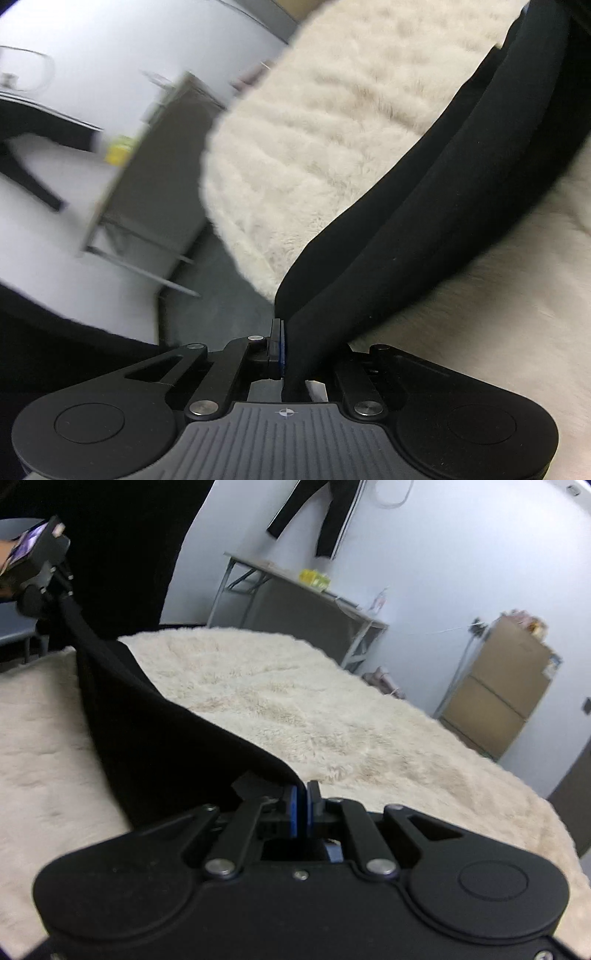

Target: Fold clothes

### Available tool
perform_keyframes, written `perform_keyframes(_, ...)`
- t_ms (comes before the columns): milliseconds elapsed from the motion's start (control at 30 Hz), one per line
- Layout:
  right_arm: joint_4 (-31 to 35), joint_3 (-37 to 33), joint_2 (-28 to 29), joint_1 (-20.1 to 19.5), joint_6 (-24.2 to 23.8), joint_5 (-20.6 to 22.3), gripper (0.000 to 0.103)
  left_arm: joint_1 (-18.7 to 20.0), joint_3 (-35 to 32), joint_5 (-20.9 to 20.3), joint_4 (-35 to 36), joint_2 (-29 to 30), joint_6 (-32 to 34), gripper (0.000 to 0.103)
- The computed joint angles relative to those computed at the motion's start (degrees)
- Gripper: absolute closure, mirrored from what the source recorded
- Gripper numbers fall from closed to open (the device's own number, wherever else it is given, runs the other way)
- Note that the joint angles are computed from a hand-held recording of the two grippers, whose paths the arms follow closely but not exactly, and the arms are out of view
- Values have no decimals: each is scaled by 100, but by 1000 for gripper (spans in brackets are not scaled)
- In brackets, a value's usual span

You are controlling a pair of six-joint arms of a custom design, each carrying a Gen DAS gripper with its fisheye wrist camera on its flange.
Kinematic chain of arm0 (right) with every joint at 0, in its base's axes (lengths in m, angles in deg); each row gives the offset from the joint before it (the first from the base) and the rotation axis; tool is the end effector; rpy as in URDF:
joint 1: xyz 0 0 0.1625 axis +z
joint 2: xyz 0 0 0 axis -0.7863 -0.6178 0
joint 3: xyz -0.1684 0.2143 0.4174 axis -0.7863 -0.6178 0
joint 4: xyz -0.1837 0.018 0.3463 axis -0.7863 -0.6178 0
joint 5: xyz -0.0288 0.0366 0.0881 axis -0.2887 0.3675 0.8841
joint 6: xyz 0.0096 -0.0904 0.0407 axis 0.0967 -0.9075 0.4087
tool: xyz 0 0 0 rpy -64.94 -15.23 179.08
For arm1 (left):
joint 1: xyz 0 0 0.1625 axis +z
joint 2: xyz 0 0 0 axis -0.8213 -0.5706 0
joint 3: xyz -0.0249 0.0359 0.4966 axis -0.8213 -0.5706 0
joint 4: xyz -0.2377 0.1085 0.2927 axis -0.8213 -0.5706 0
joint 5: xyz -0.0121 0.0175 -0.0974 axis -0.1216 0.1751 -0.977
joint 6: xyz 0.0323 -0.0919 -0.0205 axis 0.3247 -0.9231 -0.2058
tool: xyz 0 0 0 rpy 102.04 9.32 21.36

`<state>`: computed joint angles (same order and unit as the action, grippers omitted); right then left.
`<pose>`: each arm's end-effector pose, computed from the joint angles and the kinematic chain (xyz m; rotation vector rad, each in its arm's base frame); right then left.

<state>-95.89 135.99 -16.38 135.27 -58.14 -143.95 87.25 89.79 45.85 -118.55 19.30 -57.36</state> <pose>0.0850 -0.5345 0.3422 1.7780 -1.9362 0.7341 -0.2227 -0.3992 0.1981 0.5701 1.6668 -0.2993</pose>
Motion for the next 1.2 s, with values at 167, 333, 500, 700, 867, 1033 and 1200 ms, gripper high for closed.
perform_keyframes(167,2575,-1896,890,474,944,-1287,99,977,-317,-1197,-1569,-425,2810,99)
perform_keyframes(333,5047,-3150,948,457,1127,-1043,99,1092,-803,-1997,-1063,-586,4134,100)
perform_keyframes(500,7328,-4026,690,405,850,-710,99,1010,-1120,-3533,-536,-905,4874,100)
perform_keyframes(700,7534,-4760,1571,531,1667,-1316,99,1790,-1599,-3227,-318,-794,4730,95)
perform_keyframes(867,6142,-4466,1950,552,2102,-1921,100,1998,-1557,-1478,-210,-454,4147,94)
perform_keyframes(1033,5686,-4251,1949,468,2037,-2010,93,2157,-1521,-1293,-283,-458,3992,93)
perform_keyframes(1200,4900,-3867,1691,397,1883,-1731,75,1996,-1115,-432,-492,-848,3228,93)
